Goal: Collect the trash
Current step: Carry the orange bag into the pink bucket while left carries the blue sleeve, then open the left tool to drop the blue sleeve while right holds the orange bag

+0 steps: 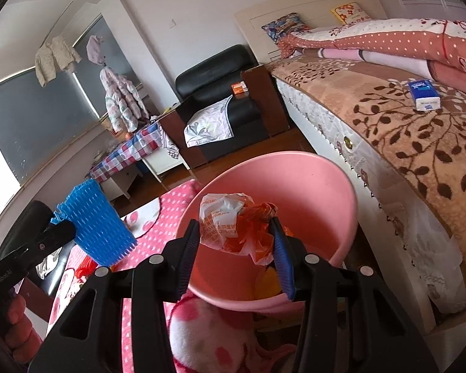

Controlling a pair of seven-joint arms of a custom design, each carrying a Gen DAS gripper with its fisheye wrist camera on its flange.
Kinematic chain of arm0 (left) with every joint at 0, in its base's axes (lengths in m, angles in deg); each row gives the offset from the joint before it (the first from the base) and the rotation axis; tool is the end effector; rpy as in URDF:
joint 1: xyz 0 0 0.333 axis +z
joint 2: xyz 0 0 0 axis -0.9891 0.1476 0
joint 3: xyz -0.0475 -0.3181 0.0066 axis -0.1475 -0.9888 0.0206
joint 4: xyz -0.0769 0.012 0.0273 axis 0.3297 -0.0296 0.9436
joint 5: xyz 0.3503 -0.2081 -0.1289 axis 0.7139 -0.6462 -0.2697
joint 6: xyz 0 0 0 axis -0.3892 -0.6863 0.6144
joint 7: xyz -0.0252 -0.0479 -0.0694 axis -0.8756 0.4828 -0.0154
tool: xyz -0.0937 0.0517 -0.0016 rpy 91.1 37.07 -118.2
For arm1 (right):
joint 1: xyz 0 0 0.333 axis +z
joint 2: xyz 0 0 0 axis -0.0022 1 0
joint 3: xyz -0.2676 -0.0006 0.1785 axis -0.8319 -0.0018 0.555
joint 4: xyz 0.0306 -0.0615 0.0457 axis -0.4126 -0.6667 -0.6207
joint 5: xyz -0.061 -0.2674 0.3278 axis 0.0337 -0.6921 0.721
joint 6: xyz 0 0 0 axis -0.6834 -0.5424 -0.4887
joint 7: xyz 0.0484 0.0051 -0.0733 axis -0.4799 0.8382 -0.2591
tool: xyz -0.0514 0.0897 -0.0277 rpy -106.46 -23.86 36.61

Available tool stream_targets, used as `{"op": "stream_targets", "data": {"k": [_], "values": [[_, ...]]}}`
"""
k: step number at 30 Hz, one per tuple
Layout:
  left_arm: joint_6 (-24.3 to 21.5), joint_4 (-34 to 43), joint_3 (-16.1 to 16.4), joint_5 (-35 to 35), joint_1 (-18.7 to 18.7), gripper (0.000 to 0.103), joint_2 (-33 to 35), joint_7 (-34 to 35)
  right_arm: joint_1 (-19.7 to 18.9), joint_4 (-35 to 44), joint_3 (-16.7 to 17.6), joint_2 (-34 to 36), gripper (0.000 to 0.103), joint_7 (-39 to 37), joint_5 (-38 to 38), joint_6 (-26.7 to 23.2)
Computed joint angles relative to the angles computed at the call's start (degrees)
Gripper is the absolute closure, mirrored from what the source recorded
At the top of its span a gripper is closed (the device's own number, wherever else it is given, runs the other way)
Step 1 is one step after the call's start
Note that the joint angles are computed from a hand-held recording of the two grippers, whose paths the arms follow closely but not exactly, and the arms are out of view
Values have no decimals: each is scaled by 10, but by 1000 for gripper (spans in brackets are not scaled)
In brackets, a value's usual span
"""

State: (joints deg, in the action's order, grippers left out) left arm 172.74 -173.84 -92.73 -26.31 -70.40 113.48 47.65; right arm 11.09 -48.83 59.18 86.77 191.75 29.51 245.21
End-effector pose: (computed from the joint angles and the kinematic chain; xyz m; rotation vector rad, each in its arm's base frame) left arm 0.6444 -0.1676 0.3430 -1.4816 1.9655 -1.1377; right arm 0.6292 0.2170 0.2829 -1.3424 1.6647 -0.4260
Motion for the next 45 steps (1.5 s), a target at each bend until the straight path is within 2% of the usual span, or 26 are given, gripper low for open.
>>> {"op": "stream_targets", "data": {"k": [7, 16, 28, 39, 40, 41, 43, 45], "values": [[-22, 46, -25, -3, -8, 96, 37, 22, -14, -4, 2, 4, 57, 14, -9, 10], [-65, 110, -29, -55, -46, 96, 90, 86, -20, 4, -6, 14, 57, 13, -8, 11], [-119, 177, -7, -139, -97, 96, 142, 164, -47, 12, 6, 30, 57, 29, -31, 5], [-140, 201, 21, -189, -132, 95, 158, 198, -67, 24, 18, 45, 57, 40, -50, -6], [-141, 202, 21, -192, -132, 93, 159, 199, -70, 24, 20, 46, 57, 42, -53, -6], [-146, 204, 17, -195, -130, 86, 161, 202, -75, 24, 24, 48, 57, 45, -58, -5], [-150, 205, 19, -202, -133, 68, 161, 202, -80, 25, 28, 49, 56, 49, -64, -5], [-147, 203, 22, -207, -135, 64, 160, 201, -85, 26, 32, 51, 56, 52, -73, -4]]}}
